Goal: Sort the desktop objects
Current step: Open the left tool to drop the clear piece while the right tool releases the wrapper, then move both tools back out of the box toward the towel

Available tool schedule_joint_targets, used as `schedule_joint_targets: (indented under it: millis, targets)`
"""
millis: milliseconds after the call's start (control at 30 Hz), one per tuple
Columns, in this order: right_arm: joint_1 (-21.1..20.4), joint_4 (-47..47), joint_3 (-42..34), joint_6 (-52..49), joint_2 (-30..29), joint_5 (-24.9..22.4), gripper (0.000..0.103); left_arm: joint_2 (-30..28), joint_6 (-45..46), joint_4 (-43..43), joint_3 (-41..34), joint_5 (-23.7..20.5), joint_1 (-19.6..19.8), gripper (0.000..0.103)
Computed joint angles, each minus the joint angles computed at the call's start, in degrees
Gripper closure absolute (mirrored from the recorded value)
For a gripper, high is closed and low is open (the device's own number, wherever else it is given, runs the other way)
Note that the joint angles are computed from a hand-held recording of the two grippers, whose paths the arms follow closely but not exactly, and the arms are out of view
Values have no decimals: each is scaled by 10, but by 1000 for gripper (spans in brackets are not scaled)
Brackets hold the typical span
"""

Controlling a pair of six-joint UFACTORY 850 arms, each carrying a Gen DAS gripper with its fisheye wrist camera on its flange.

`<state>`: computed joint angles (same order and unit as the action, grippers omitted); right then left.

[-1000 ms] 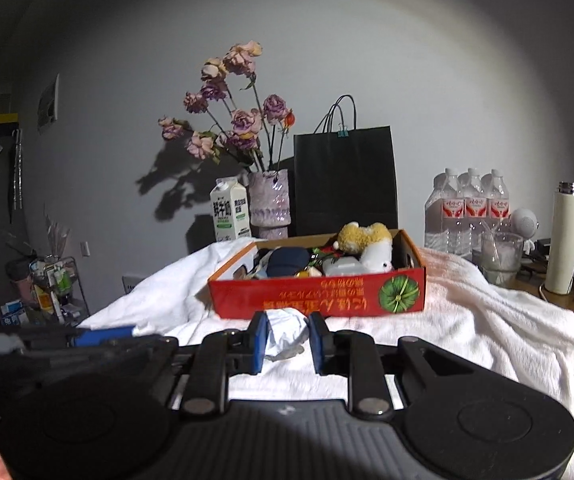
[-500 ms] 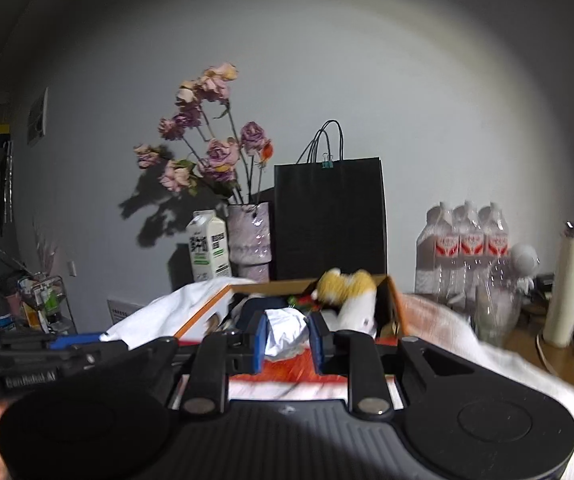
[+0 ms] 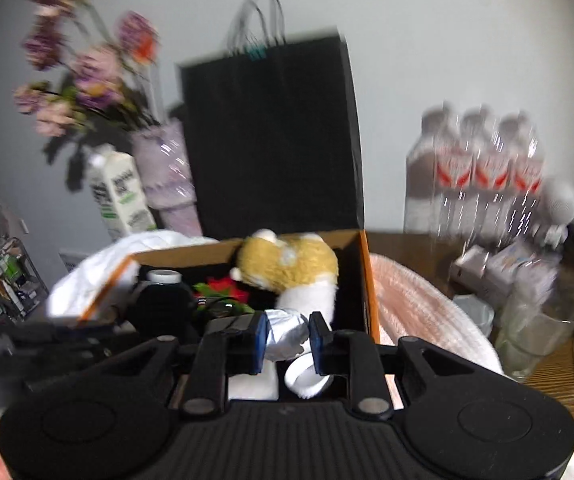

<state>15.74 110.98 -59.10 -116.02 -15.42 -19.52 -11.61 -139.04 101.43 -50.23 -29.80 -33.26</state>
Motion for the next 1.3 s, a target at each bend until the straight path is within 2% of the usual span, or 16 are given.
schedule_joint_targets:
  millis: [67,100,133,167,200,233,300,367,433,533,700,833,900,1000,1133,1300]
  targets:
    - [14,-10,-38,-2,-34,42,76,-22,21,-30,-25,13,15,71]
    - [18,-8,-53,-2,-48,54,72,-27,25,-38,-34,19,21,61]
    - [21,-22,-68,11,-60,62,62,-28,25,-38,-40,26,26,55]
    - [23,-32,-79,21,-68,70,56,-27,26,-40,-45,26,29,42]
    - [26,-37,-88,27,-74,79,43,-27,34,-47,-51,19,30,31]
    - [29,-32,-94,23,-76,87,33,-26,45,-53,-57,10,31,27]
    - [32,14,-92,-23,-71,89,32,-20,69,-67,-62,-3,30,15]
    - [30,-21,-87,5,-61,71,31,-15,101,-100,-66,-14,30,0]
    - [27,-56,-81,29,-52,53,24,-12,139,-150,-68,-29,27,0]
    - [31,-73,-65,32,-36,48,24,-9,180,-242,-65,-50,22,0]
    - [39,-52,-25,19,-4,46,24,15,216,-305,-37,-57,14,0]
    - [36,57,42,-90,41,7,21,45,223,-300,-8,-104,-22,0]
    - [33,91,75,-125,64,-13,20,63,212,-287,12,-138,-51,0]
    - [33,149,132,-191,109,-29,19,94,138,-245,57,-195,-109,0]
    - [22,195,237,-269,189,-82,16,116,34,-237,106,-312,-204,0]
    - [-7,225,394,-320,320,-129,15,132,-33,-275,151,-361,-335,0]
